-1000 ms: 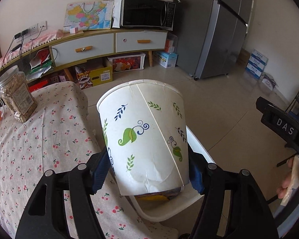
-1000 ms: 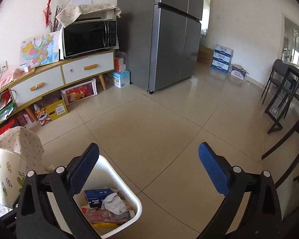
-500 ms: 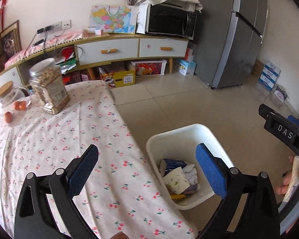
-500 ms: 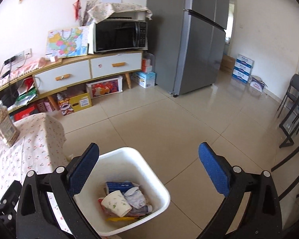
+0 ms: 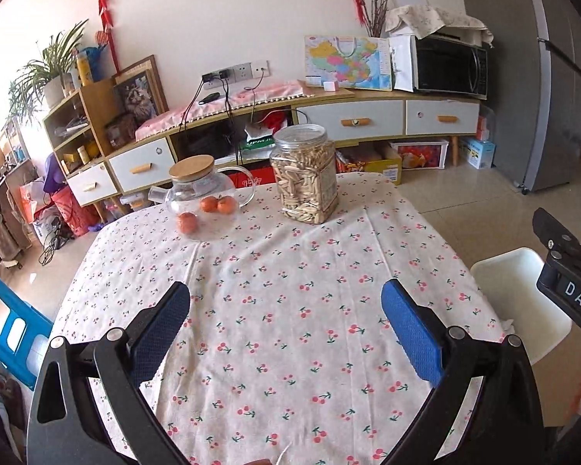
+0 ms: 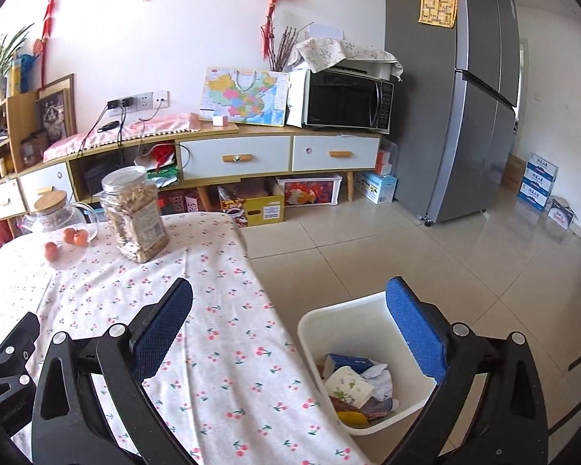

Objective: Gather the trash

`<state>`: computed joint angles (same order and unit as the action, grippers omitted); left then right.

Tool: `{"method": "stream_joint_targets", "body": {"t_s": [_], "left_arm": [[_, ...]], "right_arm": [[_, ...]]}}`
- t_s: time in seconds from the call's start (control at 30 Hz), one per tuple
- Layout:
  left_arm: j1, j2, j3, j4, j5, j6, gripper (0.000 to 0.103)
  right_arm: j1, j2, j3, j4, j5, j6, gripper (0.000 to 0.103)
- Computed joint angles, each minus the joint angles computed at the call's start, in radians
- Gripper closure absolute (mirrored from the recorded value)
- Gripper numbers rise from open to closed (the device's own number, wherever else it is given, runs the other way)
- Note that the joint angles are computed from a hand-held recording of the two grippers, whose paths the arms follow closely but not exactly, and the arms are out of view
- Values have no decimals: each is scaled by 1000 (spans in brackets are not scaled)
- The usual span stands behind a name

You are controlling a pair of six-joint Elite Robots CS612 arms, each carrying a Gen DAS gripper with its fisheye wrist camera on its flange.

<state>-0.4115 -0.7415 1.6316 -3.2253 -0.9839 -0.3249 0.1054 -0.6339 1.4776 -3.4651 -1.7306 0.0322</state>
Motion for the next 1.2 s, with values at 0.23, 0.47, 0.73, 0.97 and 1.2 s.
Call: {"method": "stream_joint_targets", "body": {"t_s": [0.23, 0.47, 0.73, 0.97, 1.2], "left_arm": [[40, -27, 64, -15, -8, -83, 7], [63, -37, 103, -13, -3, -153, 7], [70, -29, 85, 47, -20, -181, 7], [78, -22, 69, 90, -46, -213, 7], [78, -17, 58, 100, -45, -216, 7]], "right_arm": [[44, 6, -8, 65, 33, -11, 7], [78, 31, -31, 68, 40, -58, 7], [91, 55, -56, 27, -13, -95, 7], [85, 59, -62, 53, -3, -84, 7], [84, 61, -64, 56, 11, -85, 7]]}}
